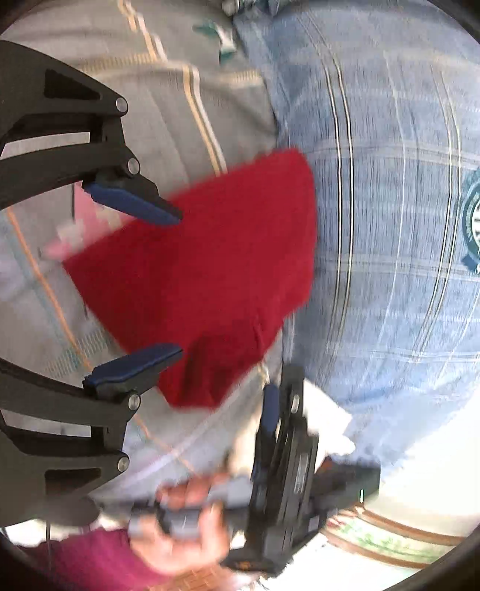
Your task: Fold small clothes
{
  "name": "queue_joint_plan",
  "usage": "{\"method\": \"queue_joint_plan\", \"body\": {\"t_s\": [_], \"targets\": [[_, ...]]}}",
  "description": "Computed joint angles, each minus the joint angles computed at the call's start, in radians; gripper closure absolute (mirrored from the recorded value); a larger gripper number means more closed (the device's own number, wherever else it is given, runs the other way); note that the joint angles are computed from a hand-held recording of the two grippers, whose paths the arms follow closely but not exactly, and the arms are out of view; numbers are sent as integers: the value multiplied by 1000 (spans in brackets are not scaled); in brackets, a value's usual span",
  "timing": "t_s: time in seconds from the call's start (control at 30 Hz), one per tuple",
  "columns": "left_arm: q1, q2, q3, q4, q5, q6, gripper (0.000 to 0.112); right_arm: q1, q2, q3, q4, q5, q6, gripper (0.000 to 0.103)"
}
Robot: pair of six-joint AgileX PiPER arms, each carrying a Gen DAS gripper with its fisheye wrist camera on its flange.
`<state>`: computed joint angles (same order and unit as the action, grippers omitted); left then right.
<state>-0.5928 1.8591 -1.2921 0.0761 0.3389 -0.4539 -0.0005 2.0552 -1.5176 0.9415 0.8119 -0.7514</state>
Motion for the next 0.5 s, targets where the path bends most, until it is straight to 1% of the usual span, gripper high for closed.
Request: {"method": "queue_joint_plan", "body": {"t_s": [0.03, 0.07, 0.13, 0.17, 0.2, 0.23, 0.27, 0.3, 0.33, 0.4, 0.43, 0.47, 0.5], "targets": [[6, -6, 20, 42, -1, -39, 47, 11, -9, 22, -3, 4, -6, 28], [17, -11, 25, 44, 9, -44, 47, 34, -19, 52, -20, -12, 1, 28], [30, -2, 29, -28, 15, 9, 47, 77, -16, 76, -63, -66, 49, 28], [30, 5, 28, -24, 14, 0, 47, 89, -2, 72, -68, -79, 71, 28], [30, -2, 32, -13, 21, -17, 47, 93, 13, 64, -68, -81, 88, 33], [28, 4, 18, -8, 30, -31, 47, 100, 29, 59, -57, -81, 90, 58], [28, 8, 1, -15, 43, -30, 47, 112, 26, 69, -54, -110, 77, 71], [32, 2, 4, -34, 45, -15, 47, 129, -5, 102, -88, -178, 69, 85], [33, -12, 14, -39, 46, -9, 47, 127, -30, 130, -82, -211, 34, 86], [31, -27, 23, -11, 41, -24, 47, 98, -98, 213, 17, -238, -91, 87], [33, -27, 20, 4, 43, -34, 47, 94, -118, 236, 29, -251, -114, 87], [35, -31, 23, 15, 45, -45, 47, 96, -149, 280, 15, -304, -131, 87], [41, -24, 19, 3, 43, -39, 47, 92, -159, 299, 10, -327, -143, 87]]}}
